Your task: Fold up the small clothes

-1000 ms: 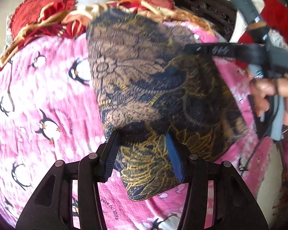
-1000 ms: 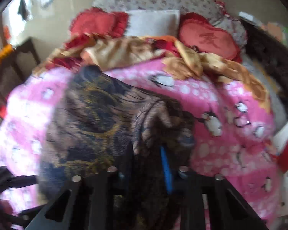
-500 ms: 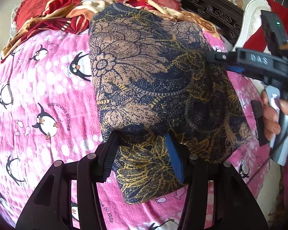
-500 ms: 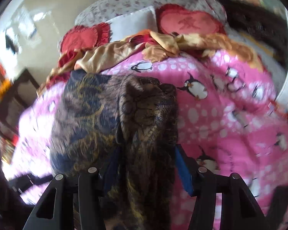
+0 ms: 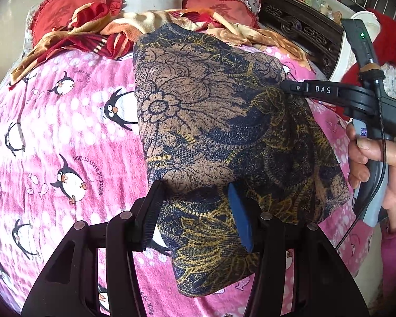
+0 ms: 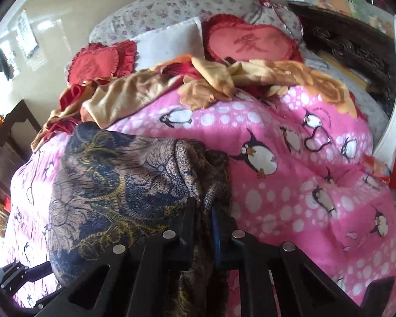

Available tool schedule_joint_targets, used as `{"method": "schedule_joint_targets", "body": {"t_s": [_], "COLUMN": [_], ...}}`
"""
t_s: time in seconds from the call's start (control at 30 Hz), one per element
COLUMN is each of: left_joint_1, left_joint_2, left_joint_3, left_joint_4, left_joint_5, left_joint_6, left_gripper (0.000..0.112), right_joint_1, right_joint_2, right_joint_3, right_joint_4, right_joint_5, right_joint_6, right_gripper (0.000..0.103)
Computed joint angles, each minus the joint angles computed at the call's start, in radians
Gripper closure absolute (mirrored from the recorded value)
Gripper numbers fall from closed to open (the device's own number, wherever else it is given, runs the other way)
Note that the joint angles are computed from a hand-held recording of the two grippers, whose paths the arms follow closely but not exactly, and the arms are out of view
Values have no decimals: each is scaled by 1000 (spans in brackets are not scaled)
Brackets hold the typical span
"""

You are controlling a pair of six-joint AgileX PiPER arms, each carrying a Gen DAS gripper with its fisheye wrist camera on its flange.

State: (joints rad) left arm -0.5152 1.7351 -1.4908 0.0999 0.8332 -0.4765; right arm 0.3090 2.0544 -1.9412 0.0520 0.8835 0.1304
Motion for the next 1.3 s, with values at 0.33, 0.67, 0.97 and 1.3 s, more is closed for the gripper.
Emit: {"method": "schedule_joint_targets", "body": {"t_s": [0.33,0.67,0.97,1.3], "left_joint_1": [4,-39,-51,1], "left_joint_2": [-12,-33,-57,-38], "left_joint_3": [31,48,51,18], "left_joint_4": [15,113,185,145], "left_joint_5": [-19,-5,11,3], "left_joint_6": [-21,-97,-146,-108], "left_gripper": [63,63,60,47], "right_joint_1": [49,32,51,129], "right_joint_2": [-286,-373,-468,-298], "right_joint_3": [339,672,646,420], "right_joint_4": [4,14,-29,-143], "right_joint_5": [-54,-180,-196,-178], "right_joint_6": [-64,-52,24,125], "right_gripper": [76,62,47,43]}}
